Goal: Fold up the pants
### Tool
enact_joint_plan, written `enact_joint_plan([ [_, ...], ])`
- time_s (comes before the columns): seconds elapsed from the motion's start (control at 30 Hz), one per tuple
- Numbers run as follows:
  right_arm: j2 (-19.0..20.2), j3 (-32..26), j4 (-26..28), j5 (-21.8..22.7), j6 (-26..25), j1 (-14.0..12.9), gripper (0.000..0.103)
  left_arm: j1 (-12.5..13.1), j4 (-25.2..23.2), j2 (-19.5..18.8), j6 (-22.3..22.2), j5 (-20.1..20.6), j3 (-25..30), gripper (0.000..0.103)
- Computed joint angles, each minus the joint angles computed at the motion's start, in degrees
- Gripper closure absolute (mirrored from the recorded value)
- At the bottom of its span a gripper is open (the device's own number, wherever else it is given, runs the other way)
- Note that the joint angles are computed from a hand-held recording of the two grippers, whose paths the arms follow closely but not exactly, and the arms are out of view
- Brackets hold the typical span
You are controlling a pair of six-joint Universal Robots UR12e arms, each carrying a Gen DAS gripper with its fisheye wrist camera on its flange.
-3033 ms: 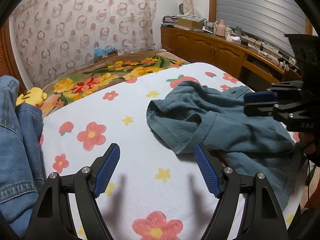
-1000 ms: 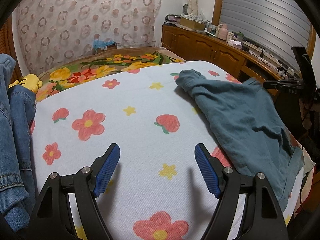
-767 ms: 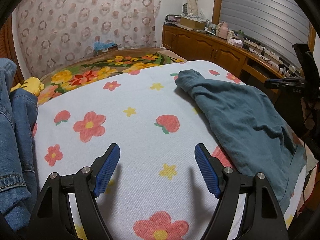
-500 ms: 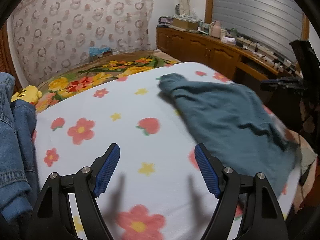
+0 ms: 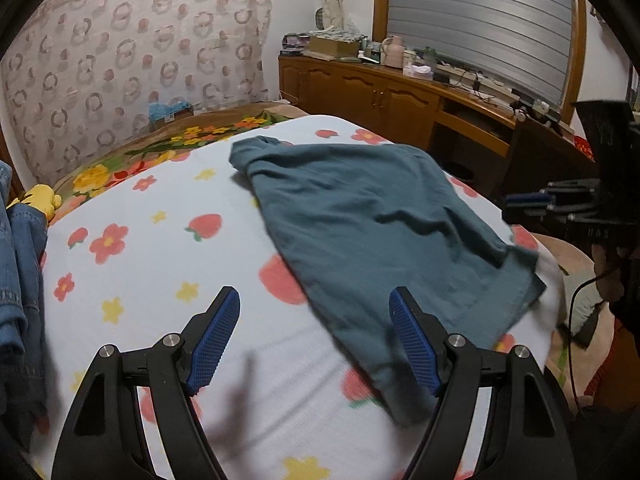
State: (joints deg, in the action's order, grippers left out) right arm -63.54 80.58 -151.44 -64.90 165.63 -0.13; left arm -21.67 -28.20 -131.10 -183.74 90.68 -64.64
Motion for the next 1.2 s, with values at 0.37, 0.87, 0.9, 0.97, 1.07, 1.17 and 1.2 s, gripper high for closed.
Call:
enact_joint_plan([
  [0.37,-1.6,2.5,0.3,1.5,0.7,-0.6,0.078,-1.4,0.1,1.2,-1.1,1.2,-2.3,0.025],
  [0.87,-2.0,2.7,1.4,-3.2,-1.2,1.0,0.073,-1.7,-1.1,1.3,-2.3,0.7,-3.3,0.025],
  [0.9,-2.0,2.8,1.2,-3.4,-1.4,1.0,0.078,-1.7,-1.4,1.3,-2.3,0.7,-3.3,0.025],
  [0.97,-2.1,2.9,1.1,-3.6,-1.3,1.0,0.082,-1.6,-1.7,1.3,-2.4,0.7,-3.2,0.025],
  [1.07,-2.8,3.5,0.8,-3.2,-2.2,0.9,0.090,-1.6,-1.7,1.3,-2.4,0.6,-3.2,0.025],
  [1.17,-3.4,4.2,1.0,-1.2,-2.6,0.5,0.092,-1.6,-1.6,1.3,-2.6,0.5,-3.3,0.025],
  [1.2,-3.6,4.3,1.2,-1.0,-2.9,0.4,0.093,-1.6,-1.5,1.4,-2.7,0.4,-3.3,0.025],
])
